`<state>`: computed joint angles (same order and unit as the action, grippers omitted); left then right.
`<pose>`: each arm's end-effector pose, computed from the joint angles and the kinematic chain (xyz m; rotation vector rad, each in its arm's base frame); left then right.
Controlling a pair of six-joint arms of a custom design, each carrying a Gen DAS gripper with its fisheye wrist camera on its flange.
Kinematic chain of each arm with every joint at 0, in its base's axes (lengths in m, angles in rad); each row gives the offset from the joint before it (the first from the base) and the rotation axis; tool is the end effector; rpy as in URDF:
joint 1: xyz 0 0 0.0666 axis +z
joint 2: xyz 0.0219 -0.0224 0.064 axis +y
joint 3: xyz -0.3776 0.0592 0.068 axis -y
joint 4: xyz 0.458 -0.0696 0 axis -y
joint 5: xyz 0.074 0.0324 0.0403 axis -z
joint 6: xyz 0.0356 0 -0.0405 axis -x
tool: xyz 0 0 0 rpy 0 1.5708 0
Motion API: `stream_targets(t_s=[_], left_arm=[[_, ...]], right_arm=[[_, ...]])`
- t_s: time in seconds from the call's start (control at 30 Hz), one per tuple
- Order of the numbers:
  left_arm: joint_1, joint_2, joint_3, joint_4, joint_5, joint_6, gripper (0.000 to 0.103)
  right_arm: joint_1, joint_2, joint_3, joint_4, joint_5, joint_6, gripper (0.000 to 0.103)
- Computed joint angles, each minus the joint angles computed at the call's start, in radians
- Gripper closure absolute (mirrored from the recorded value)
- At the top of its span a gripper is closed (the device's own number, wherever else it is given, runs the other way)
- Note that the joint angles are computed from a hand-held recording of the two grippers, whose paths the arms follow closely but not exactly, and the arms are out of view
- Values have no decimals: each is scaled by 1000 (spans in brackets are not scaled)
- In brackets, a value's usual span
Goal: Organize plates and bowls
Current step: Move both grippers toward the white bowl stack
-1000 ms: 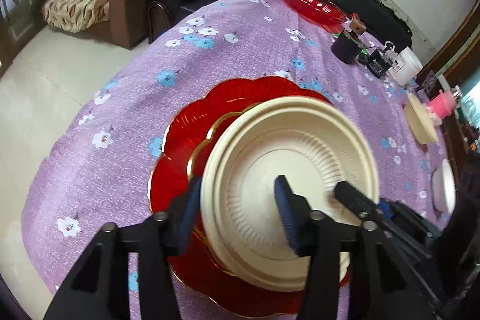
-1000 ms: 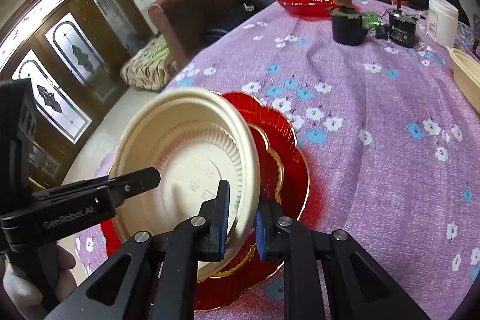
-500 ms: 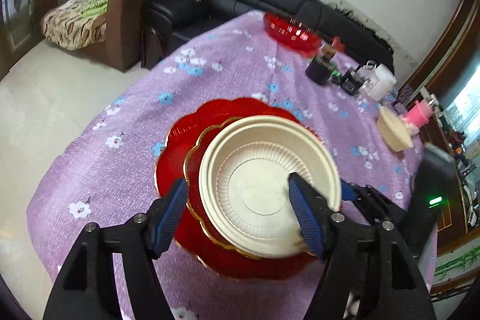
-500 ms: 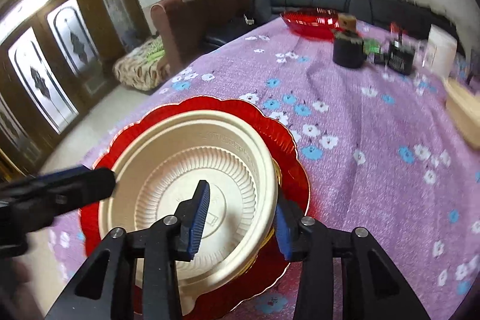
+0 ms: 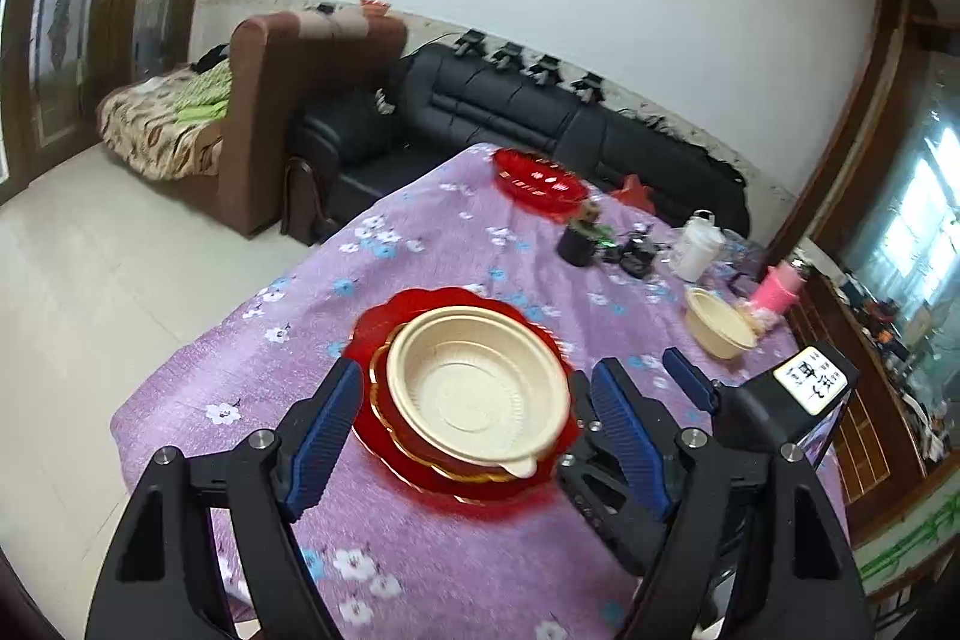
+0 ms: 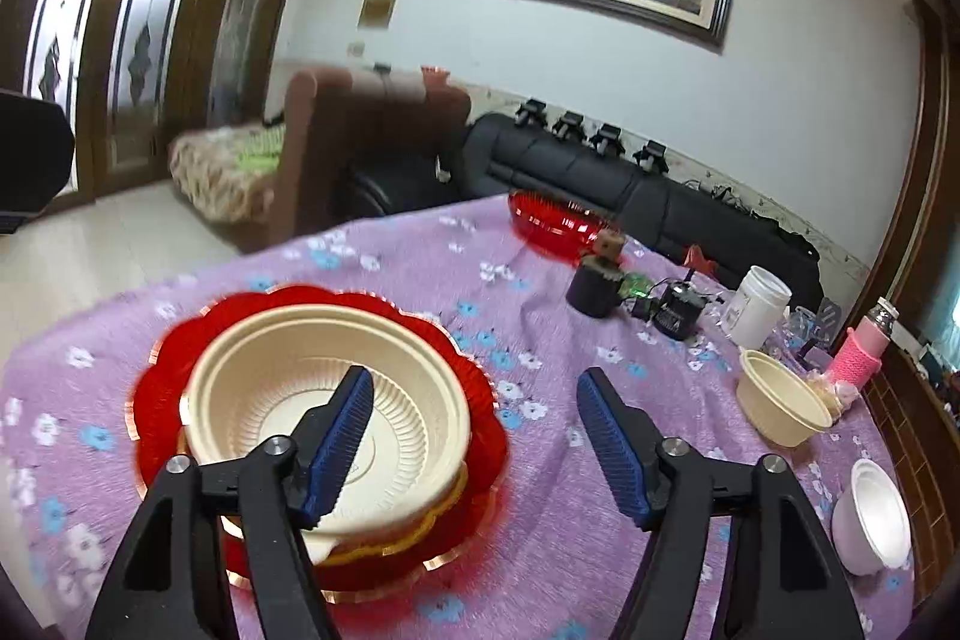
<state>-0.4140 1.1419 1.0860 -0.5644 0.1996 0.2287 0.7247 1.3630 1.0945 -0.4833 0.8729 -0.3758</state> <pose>0.4296 -0.1969 0.4132 0.3213 2.2138 -0.5754 0.4097 0.3258 0.3263 0.0517 2.0414 -0.3415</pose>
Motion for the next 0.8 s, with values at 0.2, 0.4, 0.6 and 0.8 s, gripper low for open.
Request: stream_targets(t_s=[0.2,0.4,0.6,0.8], left_arm=[[-36,-138,-29,-23,6,-56,24],[-74,-208,0,-45,117,-103,20],[-55,-97,179,-210,338,-61,20],[-80,11,399,-327,345,-102,19]], right_arm=[[14,-194,-139,-96,4,-162,18],[21,-413,-233,-261,3,-339,18],[106,-590,-197,-490,172,-428,18],[208,-649,-2,-817,340,-571,18]])
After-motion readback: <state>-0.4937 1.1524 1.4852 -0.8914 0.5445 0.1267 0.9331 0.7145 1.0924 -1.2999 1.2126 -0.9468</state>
